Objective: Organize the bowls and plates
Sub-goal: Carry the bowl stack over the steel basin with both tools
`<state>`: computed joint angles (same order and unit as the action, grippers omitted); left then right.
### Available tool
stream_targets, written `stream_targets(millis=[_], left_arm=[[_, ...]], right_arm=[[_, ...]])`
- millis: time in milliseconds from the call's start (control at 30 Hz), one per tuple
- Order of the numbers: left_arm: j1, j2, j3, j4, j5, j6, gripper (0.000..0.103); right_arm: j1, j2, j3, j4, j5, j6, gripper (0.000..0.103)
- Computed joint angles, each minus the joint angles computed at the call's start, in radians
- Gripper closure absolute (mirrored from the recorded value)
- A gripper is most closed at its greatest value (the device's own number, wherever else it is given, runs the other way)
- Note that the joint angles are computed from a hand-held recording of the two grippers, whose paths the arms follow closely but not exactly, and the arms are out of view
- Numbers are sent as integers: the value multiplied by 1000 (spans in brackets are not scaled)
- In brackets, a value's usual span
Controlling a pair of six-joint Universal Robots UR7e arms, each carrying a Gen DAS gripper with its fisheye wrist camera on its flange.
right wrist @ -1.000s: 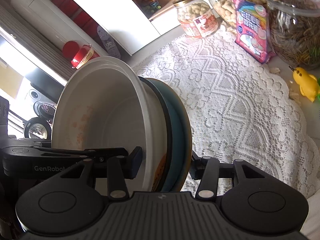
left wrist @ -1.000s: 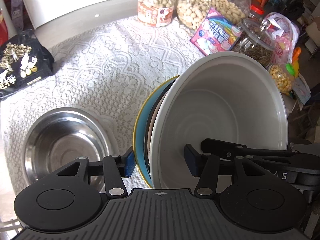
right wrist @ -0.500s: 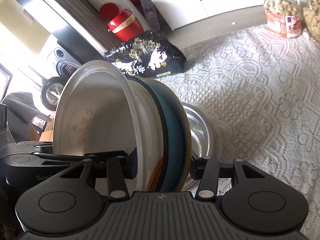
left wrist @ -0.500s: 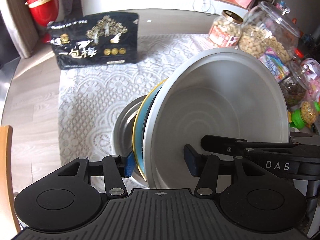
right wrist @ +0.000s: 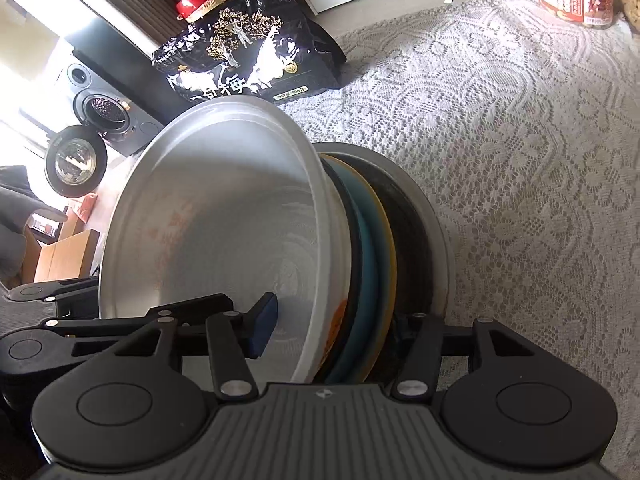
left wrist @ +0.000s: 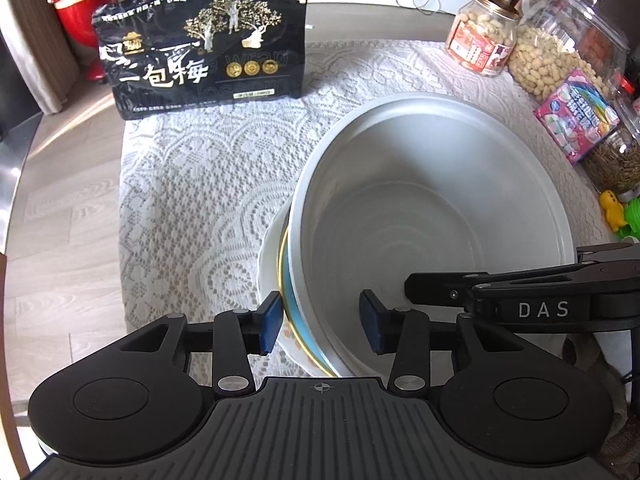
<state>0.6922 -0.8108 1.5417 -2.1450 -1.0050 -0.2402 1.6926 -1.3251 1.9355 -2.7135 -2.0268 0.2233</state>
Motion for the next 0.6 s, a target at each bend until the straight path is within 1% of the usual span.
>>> stream_targets(millis=[100,167,233,467,600], left_arm=[[-9,-11,39,-51,27,32,63],[-9,-18,66,-103,33,53,62],[-2,-25,80,-135,20,61,60],[38,-37,52,-116,-71,11,65],[40,-40,55,-111,-84,3,68]], right_arm=[[9,10,-6,-3,-22,9,49],[19,20,-10,-7,-45,27,48],[26,27,-14,-7,-60,50,47],[31,15,-11,16,-63,56,50],[41,11,-15,38,-75,64,50]])
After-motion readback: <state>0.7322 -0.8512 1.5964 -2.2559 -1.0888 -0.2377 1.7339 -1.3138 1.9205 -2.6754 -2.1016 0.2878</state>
